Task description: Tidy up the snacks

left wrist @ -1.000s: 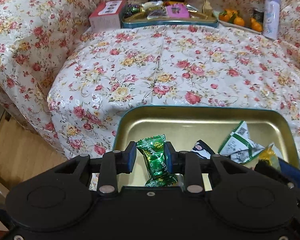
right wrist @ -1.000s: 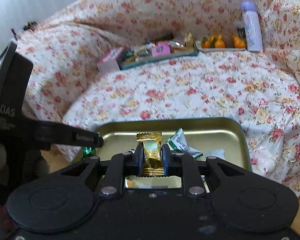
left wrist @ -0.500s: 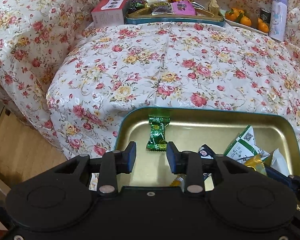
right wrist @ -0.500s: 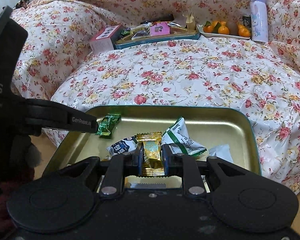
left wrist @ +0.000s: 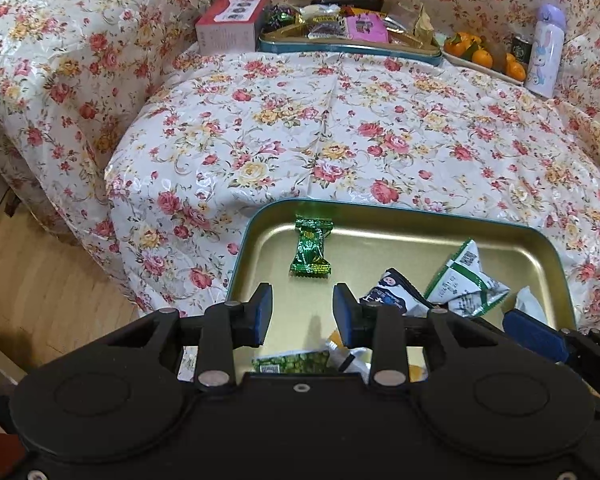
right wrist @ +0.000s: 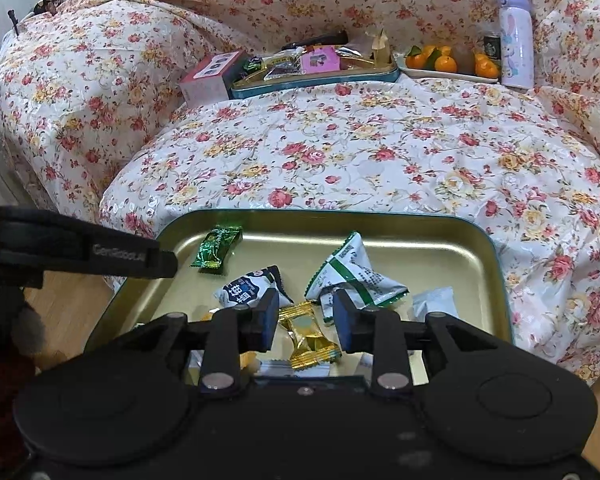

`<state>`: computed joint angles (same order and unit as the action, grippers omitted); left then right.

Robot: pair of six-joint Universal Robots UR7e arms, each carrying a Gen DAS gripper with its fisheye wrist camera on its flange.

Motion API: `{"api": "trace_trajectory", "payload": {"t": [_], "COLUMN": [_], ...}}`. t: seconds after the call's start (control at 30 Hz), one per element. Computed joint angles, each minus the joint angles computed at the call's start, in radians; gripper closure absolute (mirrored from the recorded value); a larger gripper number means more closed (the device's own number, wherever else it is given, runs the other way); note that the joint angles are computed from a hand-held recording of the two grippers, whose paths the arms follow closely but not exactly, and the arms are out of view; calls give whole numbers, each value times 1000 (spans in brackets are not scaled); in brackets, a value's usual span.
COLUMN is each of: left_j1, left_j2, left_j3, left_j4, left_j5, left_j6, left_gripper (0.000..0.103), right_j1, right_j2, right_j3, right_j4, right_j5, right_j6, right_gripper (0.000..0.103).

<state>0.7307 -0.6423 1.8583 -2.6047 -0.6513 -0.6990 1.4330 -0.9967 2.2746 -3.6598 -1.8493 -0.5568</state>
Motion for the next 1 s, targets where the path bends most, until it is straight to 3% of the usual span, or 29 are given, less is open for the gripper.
{"api": "trace_trajectory", "payload": {"t": [0.33,1.0], "left_j1": [-56,-94], "left_j2": [-16,-24], "left_j3": [62,113], "left_j4": [-19,11], "left_j5": [20,46], "left_j6": [-23,-97], "left_gripper": [59,59], "right_j1": [21,32], "right_j2": [-34,-19], "right_j3": [60,81], "right_j4": [-90,-144], "right_j5": [-53,-108], "right_j6": [-14,-2], "right_gripper": [50,45]}}
